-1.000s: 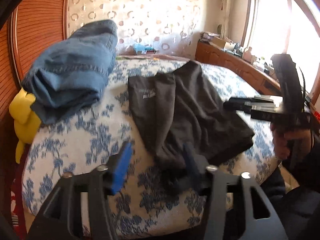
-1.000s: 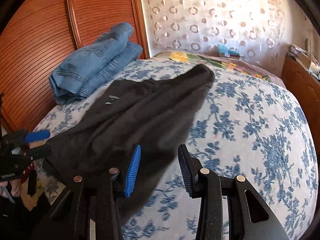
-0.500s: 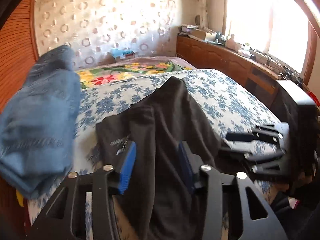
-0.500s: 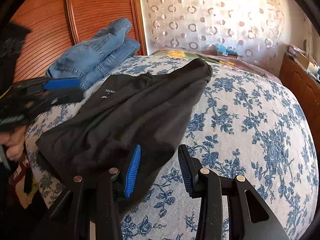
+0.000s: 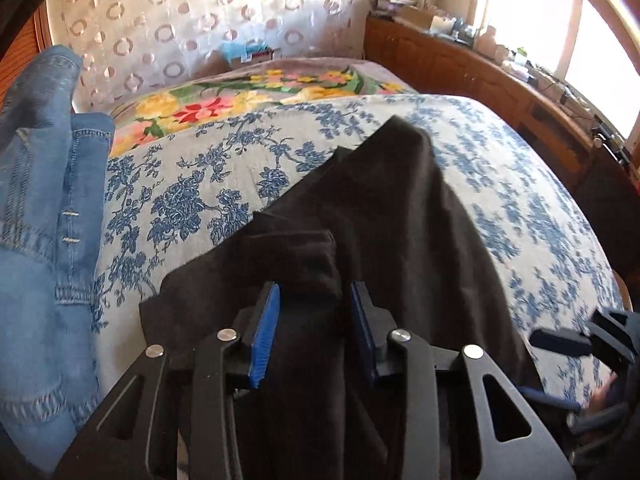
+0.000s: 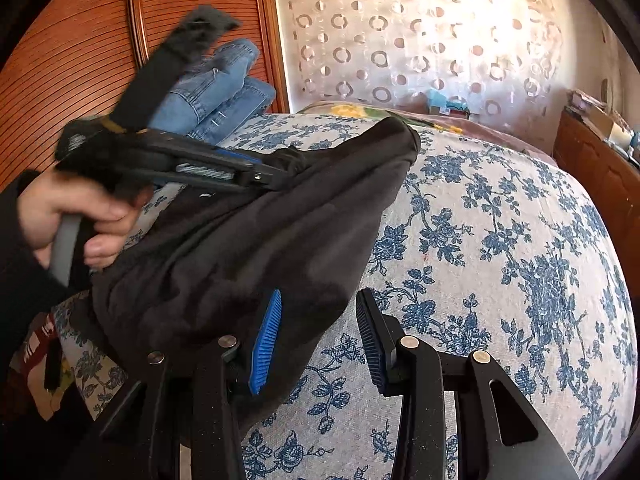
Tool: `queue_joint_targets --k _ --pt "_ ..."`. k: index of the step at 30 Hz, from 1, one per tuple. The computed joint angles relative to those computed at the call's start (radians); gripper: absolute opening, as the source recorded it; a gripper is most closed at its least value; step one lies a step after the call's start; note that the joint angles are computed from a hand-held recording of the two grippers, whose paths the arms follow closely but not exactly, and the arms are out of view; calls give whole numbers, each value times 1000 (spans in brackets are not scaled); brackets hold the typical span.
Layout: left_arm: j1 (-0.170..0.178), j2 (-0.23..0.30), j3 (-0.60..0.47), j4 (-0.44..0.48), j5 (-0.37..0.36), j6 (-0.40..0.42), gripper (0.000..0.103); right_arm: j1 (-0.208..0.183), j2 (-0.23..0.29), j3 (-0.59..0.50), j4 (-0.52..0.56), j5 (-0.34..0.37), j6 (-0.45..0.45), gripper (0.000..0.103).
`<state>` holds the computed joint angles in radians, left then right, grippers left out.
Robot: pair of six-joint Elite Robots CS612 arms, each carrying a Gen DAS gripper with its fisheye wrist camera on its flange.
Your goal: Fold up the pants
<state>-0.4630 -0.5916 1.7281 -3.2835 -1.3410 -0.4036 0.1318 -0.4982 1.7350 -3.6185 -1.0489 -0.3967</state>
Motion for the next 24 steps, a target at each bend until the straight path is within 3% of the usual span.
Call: queue_joint_targets --k 1,5,7,14,22,24 --pt "1 1 -5 10 2 0 32 1 1 -2 -1 -1 1 40" --pt "-2 3 -4 6 29 20 9 -1 5 -4 -7 6 11 40" --pt "-8 -3 12 -17 71 30 5 -3 6 -4 -11 8 14 40" --pt "11 -41 81 -104 129 -3 4 -3 8 -5 -15 8 18 40" --pt "25 -60 115 -119 175 -26 5 -3 7 -5 -12 8 17 40" --pt "27 -58 120 -135 155 -23 12 -3 7 -5 -12 8 17 40"
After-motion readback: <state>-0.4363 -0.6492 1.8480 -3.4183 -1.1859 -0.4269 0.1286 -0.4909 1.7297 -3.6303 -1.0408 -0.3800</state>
